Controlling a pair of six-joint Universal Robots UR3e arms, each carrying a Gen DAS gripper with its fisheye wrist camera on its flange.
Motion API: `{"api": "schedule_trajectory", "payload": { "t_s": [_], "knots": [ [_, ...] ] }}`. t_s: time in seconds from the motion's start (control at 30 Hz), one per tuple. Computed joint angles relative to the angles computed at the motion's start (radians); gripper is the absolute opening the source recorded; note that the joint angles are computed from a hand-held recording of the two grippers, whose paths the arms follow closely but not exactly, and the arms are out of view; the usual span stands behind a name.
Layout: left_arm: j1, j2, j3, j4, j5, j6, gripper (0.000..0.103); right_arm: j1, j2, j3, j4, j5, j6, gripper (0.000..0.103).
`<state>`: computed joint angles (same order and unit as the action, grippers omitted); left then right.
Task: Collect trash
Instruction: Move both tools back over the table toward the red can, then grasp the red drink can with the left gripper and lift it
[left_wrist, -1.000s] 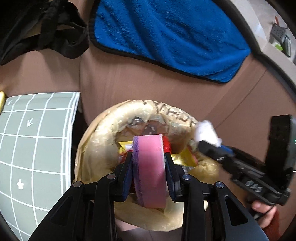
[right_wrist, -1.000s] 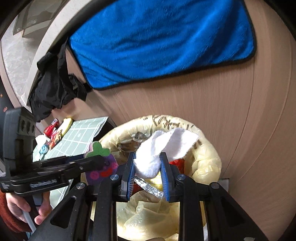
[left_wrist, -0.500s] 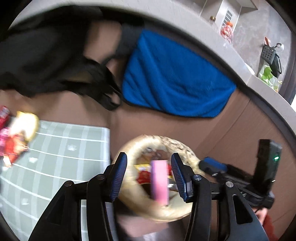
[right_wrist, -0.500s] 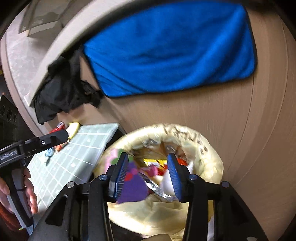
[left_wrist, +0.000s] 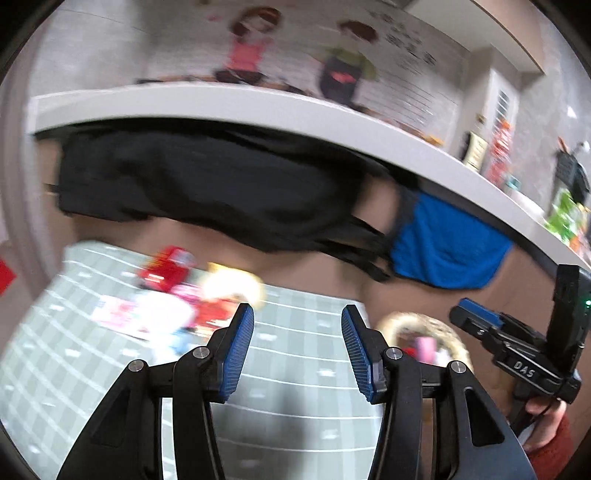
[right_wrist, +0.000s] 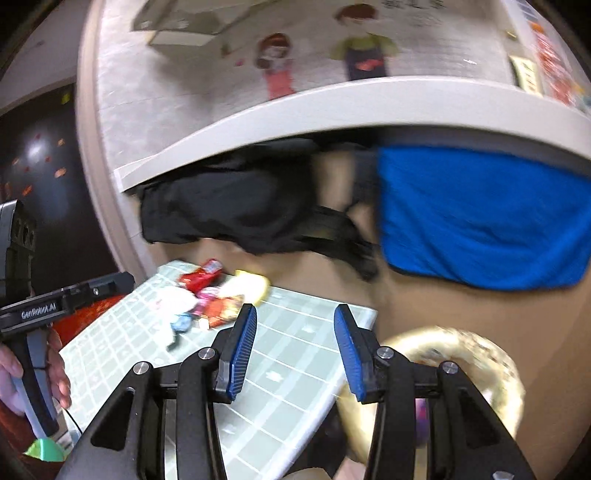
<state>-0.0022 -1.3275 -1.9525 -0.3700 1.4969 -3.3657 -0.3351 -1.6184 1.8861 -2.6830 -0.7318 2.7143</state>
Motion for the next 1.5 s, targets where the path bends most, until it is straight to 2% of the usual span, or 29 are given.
{"api": "schedule_trajectory", "payload": {
  "t_s": [0.07, 0.13, 0.2, 0.3, 0.37, 0.43, 0.53, 0.57, 0.63, 0.77, 0.8, 0.83, 0.9, 1.03, 1.1, 1.2, 1.33, 1.43, 1.5],
  "knots": [
    [0.145, 0.144, -0.082, -0.051, -0.062, 0.048, 0.051, 0.089, 0.030, -0.039, -0.036, -0.049, 0.043, 0.042],
    [0.318, 0.278, -0.144, -0.127, -0.169, 0.108, 0.051, 0.190, 0.083, -0.104, -0.055, -0.110, 0.080, 0.042],
    [0.519, 0.411, -0.190, -0.231, -0.282, 0.179, 0.051, 0.284, 0.147, -0.172, -0.064, -0.163, 0.105, 0.042],
    [0.822, 0.567, -0.234, -0.419, -0.499, 0.321, 0.051, 0.389, 0.227, -0.252, -0.068, -0.233, 0.124, 0.042],
    [1.000, 0.611, -0.250, -0.538, -0.629, 0.428, 0.051, 0.463, 0.306, -0.323, -0.073, -0.288, 0.141, 0.042],
    [1.045, 0.559, -0.269, -0.532, -0.697, 0.469, 0.051, 0.514, 0.372, -0.384, -0.067, -0.324, 0.150, 0.042],
    [0.972, 0.286, -0.263, -0.358, -0.755, 0.442, 0.051, 0.565, 0.472, -0.489, -0.031, -0.376, 0.158, 0.042],
    [0.923, 0.181, -0.237, -0.275, -0.736, 0.378, 0.051, 0.576, 0.504, -0.521, -0.018, -0.385, 0.160, 0.042],
    [0.865, -0.028, -0.159, -0.218, -0.771, 0.387, 0.051, 0.587, 0.561, -0.572, -0.006, -0.401, 0.164, 0.042],
    [0.730, -0.405, 0.090, -0.111, -0.708, 0.252, 0.051, 0.582, 0.662, -0.680, 0.048, -0.390, 0.169, 0.039],
    [0.704, -0.508, 0.175, -0.073, -0.683, 0.200, 0.051, 0.578, 0.688, -0.713, 0.075, -0.378, 0.159, 0.032],
    [0.689, -0.570, 0.230, -0.055, -0.672, 0.167, 0.051, 0.577, 0.719, -0.749, 0.101, -0.376, 0.147, 0.027],
    [0.666, -0.702, 0.364, -0.054, -0.667, 0.108, 0.051, 0.581, 0.772, -0.803, 0.118, -0.394, 0.127, 0.026],
    [0.640, -0.959, 0.684, -0.182, -0.694, 0.045, 0.051, 0.571, 0.830, -0.847, 0.128, -0.406, 0.105, 0.026],
    [0.640, -1.049, 0.798, -0.250, -0.723, 0.033, 0.051, 0.560, 0.844, -0.850, 0.129, -0.408, 0.103, 0.026],
    [0.647, -1.117, 0.872, -0.315, -0.817, 0.050, 0.051, 0.534, 0.858, -0.841, 0.125, -0.395, 0.097, 0.026],
    [0.607, -1.112, 0.902, -0.378, -0.822, 0.145, 0.051, 0.509, 0.883, -0.847, 0.117, -0.386, 0.112, 0.026],
    [0.578, -1.065, 0.848, -0.339, -0.880, 0.192, 0.051, 0.497, 0.874, -0.820, 0.104, -0.372, 0.124, 0.026],
    [0.540, -1.022, 0.821, -0.317, -0.857, 0.215, 0.051, 0.495, 0.856, -0.782, 0.080, -0.372, 0.119, 0.026]
  ]
}}
